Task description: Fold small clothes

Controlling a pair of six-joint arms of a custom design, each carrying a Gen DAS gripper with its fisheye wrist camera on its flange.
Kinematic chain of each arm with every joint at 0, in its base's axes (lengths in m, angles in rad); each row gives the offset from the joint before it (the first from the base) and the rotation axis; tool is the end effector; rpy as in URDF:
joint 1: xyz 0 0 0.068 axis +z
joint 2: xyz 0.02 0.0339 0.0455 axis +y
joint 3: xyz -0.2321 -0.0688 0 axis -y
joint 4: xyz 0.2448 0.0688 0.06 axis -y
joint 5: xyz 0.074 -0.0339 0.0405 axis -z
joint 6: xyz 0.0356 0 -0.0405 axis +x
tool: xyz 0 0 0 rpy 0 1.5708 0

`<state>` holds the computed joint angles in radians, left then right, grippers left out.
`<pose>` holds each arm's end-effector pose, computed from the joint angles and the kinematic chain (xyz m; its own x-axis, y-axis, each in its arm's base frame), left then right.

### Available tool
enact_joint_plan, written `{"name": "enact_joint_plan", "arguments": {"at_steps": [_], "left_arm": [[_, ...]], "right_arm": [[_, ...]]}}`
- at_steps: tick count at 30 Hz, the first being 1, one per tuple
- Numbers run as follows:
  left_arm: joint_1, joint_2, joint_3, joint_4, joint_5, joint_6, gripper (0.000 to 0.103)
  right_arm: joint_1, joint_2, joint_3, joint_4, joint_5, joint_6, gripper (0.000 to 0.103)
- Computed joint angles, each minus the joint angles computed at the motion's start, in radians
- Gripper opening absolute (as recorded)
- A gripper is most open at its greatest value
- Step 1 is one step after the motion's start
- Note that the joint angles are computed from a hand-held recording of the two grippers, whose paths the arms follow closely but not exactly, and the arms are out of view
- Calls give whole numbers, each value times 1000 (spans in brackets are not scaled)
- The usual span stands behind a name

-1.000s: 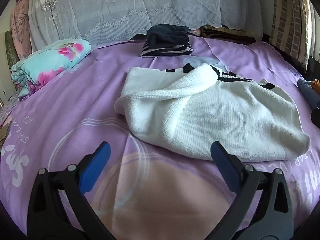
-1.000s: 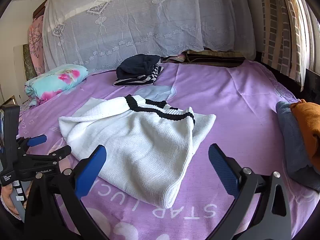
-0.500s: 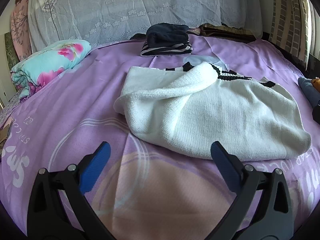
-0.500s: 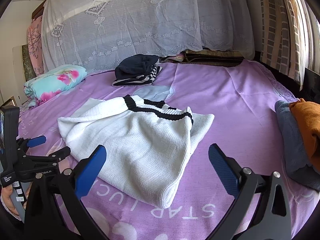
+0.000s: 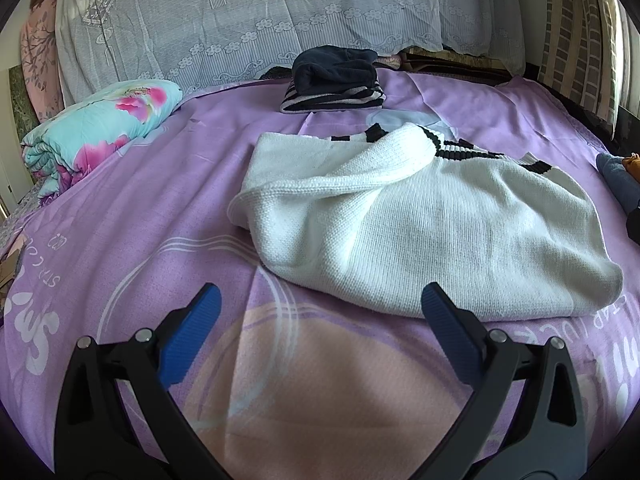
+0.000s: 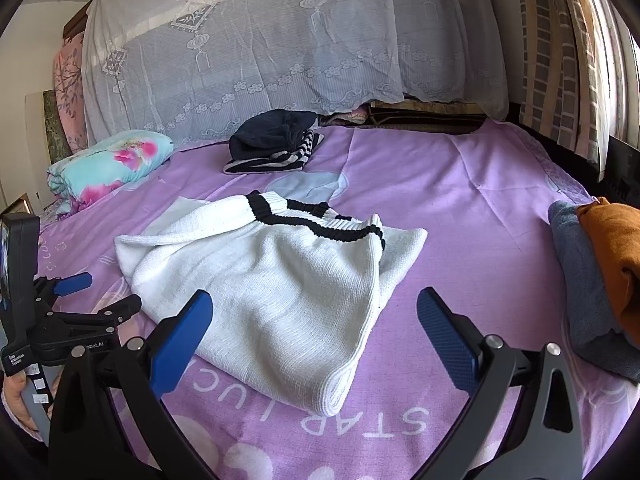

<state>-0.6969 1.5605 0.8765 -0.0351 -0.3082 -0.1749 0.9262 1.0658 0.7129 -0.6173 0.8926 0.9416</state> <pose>0.2573 -0.2013 0.1663 -0.5734 0.2637 -0.7757 0.3420 0.9374 0.0658 0.1499 0.1533 0.2088 -0.4834 0.2011 -0.8520 0.2613 0.9620 0.0788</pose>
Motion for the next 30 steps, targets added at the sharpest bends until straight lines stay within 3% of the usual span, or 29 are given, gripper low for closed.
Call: {"name": "enact_joint_plan", "arguments": {"at_steps": [30], "left_arm": [[-4,2,4,-6,-4,-1,101]], "right_arm": [[-6,0,-2,-4,-8,3,102]]}}
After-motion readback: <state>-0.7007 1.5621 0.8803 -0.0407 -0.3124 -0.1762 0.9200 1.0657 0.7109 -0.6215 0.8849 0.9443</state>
